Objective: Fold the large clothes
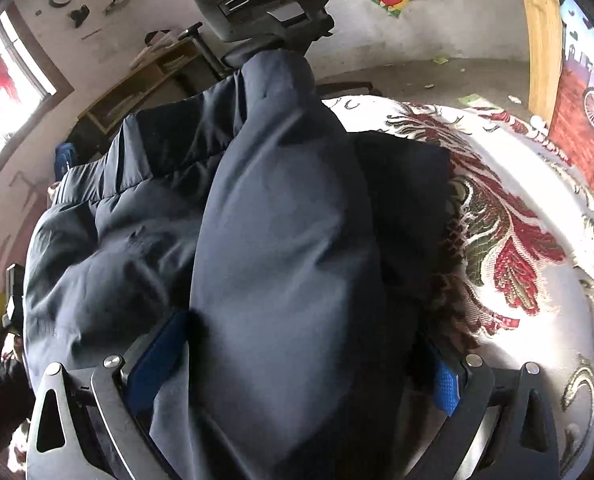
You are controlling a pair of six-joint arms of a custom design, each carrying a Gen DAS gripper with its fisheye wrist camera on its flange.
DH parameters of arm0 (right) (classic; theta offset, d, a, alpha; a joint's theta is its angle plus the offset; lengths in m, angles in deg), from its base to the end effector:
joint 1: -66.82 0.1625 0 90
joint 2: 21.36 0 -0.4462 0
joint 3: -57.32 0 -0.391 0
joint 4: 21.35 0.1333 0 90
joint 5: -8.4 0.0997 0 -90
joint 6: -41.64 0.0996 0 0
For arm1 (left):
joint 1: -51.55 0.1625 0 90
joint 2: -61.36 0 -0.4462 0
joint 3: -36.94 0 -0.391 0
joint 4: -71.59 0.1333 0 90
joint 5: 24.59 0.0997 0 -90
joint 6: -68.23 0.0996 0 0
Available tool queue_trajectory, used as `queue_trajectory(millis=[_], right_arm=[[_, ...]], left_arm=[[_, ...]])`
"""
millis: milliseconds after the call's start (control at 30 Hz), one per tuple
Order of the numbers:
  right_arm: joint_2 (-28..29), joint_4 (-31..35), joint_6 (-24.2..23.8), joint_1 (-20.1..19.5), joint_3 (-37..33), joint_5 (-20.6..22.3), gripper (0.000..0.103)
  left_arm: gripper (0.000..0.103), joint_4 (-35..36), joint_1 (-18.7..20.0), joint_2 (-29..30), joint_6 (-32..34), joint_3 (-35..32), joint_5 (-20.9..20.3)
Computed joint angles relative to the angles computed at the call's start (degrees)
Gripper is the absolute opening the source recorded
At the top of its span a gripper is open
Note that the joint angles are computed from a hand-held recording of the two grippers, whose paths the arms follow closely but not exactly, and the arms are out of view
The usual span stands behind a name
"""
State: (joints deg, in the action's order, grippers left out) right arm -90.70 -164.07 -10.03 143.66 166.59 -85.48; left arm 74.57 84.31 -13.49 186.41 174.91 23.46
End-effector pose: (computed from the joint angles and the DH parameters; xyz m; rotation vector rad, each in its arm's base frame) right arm -0.0080 -0.5902 0.2542 0.9644 -2.7949 0.2261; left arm -0.0872 -0.2938 0.1363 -0.3449 2.8385 -1.2476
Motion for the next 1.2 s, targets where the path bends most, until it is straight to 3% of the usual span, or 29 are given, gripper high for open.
queue_trajectory(millis=[267, 367, 433, 500, 533, 700, 867, 1000, 1200], right_arm=[[1.74, 0.84, 4.31, 2.35, -1.63, -4.47, 0.103], [1.54, 1.23, 5.95, 2.59, -1.63, -4.64, 0.096], [0.72, 3.21, 8.97, 2.02, -1.62, -3.88, 0.085], [0.05, 5.82, 13.46, 1.56, -1.96, -2.0, 0.066], [-0.4, 5.92, 13.77, 1.41, -1.66, -1.78, 0.063], [-2.92, 2.39, 11.34, 2.65, 1.64, -2.05, 0.028], [-6.8, -3.03, 7.74, 4.48, 5.98, -2.09, 0.017], [-10.81, -2.78, 6.45, 5.61, 6.1, 3.75, 0.015], [-13.32, -6.47, 4.92, 8.87, 4.4, 4.86, 0.014]], left_arm=[[0.101, 3.16, 0.55, 1.06, 1.35, -2.28, 1.42], [0.1, 5.43, 0.63, 2.27, -0.09, -3.53, 1.16], [0.093, 7.12, 0.11, 2.68, -1.36, -4.08, 0.93], [0.081, 7.82, 0.08, 3.32, -1.15, -5.22, 1.03], [0.078, 8.41, -0.01, 3.47, -1.34, -5.61, 0.96], [0.045, 13.9, -3.37, 6.63, -7.6, -7.87, -2.59], [0.025, 22.97, -6.47, 11.2, -10.81, -13.45, -6.14], [0.021, 22.72, -6.03, 12.04, -5.8, -17.77, -7.66], [0.021, 10.73, -1.75, 13.65, 10.56, -23.64, -6.07]])
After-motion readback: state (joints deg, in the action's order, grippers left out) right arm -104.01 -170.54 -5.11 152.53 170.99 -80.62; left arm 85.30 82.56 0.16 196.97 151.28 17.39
